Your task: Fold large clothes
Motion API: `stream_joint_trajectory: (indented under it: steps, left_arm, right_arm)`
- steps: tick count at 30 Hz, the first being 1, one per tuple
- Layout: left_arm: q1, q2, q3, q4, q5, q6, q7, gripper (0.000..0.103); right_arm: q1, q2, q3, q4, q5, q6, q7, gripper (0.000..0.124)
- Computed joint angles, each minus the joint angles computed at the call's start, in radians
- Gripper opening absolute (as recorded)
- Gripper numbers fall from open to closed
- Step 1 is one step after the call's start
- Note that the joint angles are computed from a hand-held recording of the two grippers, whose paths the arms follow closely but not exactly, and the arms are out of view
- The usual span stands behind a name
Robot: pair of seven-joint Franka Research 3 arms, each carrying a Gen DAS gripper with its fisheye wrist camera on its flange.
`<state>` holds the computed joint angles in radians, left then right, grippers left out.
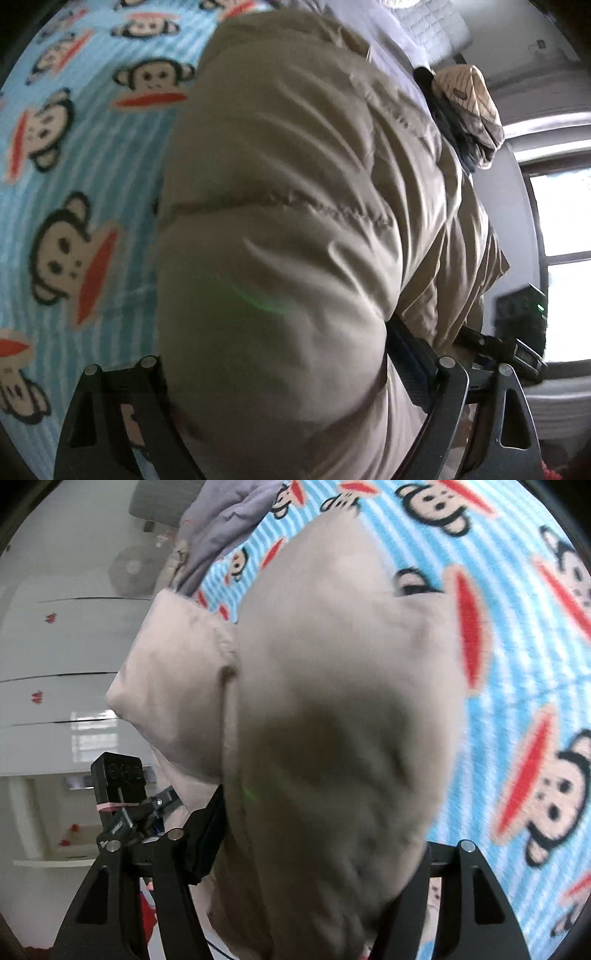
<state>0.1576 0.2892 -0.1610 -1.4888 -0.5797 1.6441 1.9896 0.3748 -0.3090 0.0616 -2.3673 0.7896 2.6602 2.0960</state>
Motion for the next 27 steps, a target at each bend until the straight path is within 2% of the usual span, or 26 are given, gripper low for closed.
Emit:
stream_joint_trajectory:
  steps: [2, 4, 5, 7, 8, 9, 10, 12, 13, 14, 15, 16, 17, 20, 24, 27]
  left_arm:
    - [-0.004, -0.065, 0.009, -0.062, 0.035, 0.068, 0.040, 0.091]
    - [-0.017, -0.106, 0.017, -0.101, 0.065, 0.133, 0.078, 0.091]
    - [-0.021, -0.109, 0.022, -0.098, 0.078, 0.154, 0.096, 0.091]
    - [-0.023, -0.130, 0.011, -0.104, 0.091, 0.203, 0.116, 0.084]
    - [-0.028, -0.101, 0.034, -0.071, 0.092, 0.217, 0.141, 0.083]
    - [-0.025, -0.083, 0.034, -0.037, 0.088, 0.219, 0.143, 0.083]
    - [-0.019, -0.082, 0.031, -0.024, 0.069, 0.237, 0.154, 0.083]
    - [-0.026, -0.076, 0.021, 0.003, 0.065, 0.262, 0.152, 0.083]
    - [-0.034, -0.064, 0.015, 0.028, 0.074, 0.267, 0.143, 0.083]
    - [-0.036, -0.064, 0.010, 0.031, 0.074, 0.272, 0.147, 0.083]
    - [-0.049, -0.050, 0.002, 0.045, 0.086, 0.285, 0.146, 0.083]
    - [-0.056, -0.045, -0.002, 0.044, 0.102, 0.297, 0.147, 0.083]
    - [-0.073, -0.037, -0.006, 0.041, 0.135, 0.316, 0.140, 0.083]
    - [-0.117, -0.051, -0.022, -0.024, 0.209, 0.400, 0.124, 0.083]
    - [-0.181, -0.092, -0.040, -0.128, 0.323, 0.518, 0.142, 0.084]
    - [-0.209, -0.106, -0.041, -0.173, 0.391, 0.561, 0.153, 0.084]
  right_arm:
    - [-0.099, -0.080, 0.078, -0.014, -0.259, -0.074, 0.217, 0.069]
    - [-0.146, -0.167, 0.111, -0.029, -0.390, -0.105, 0.317, 0.069]
    - [-0.141, -0.215, 0.097, -0.049, -0.398, -0.088, 0.311, 0.067]
    - [-0.080, -0.239, 0.051, -0.051, -0.343, -0.016, 0.244, 0.066]
    - [-0.049, -0.250, 0.027, -0.061, -0.311, -0.008, 0.204, 0.066]
    - [-0.019, -0.232, -0.007, -0.044, -0.280, -0.017, 0.150, 0.066]
    - [-0.025, -0.192, -0.014, -0.003, -0.286, -0.059, 0.130, 0.066]
    - [-0.082, -0.163, 0.045, 0.029, -0.372, -0.176, 0.204, 0.066]
    - [-0.085, -0.139, 0.043, 0.037, -0.367, -0.191, 0.211, 0.066]
    - [-0.066, -0.127, 0.027, 0.019, -0.314, -0.163, 0.196, 0.065]
    - [-0.074, -0.141, 0.032, -0.005, -0.254, -0.148, 0.168, 0.056]
    - [-0.048, -0.120, 0.015, 0.005, -0.256, -0.127, 0.171, 0.041]
    - [-0.057, -0.111, 0.030, 0.020, -0.285, -0.160, 0.189, 0.004]
    - [-0.101, -0.074, 0.084, 0.062, -0.432, -0.257, 0.263, 0.003]
    - [-0.112, -0.068, 0.092, 0.075, -0.516, -0.351, 0.329, 0.000]
    - [-0.095, -0.133, 0.085, -0.007, -0.468, -0.322, 0.367, 0.000]
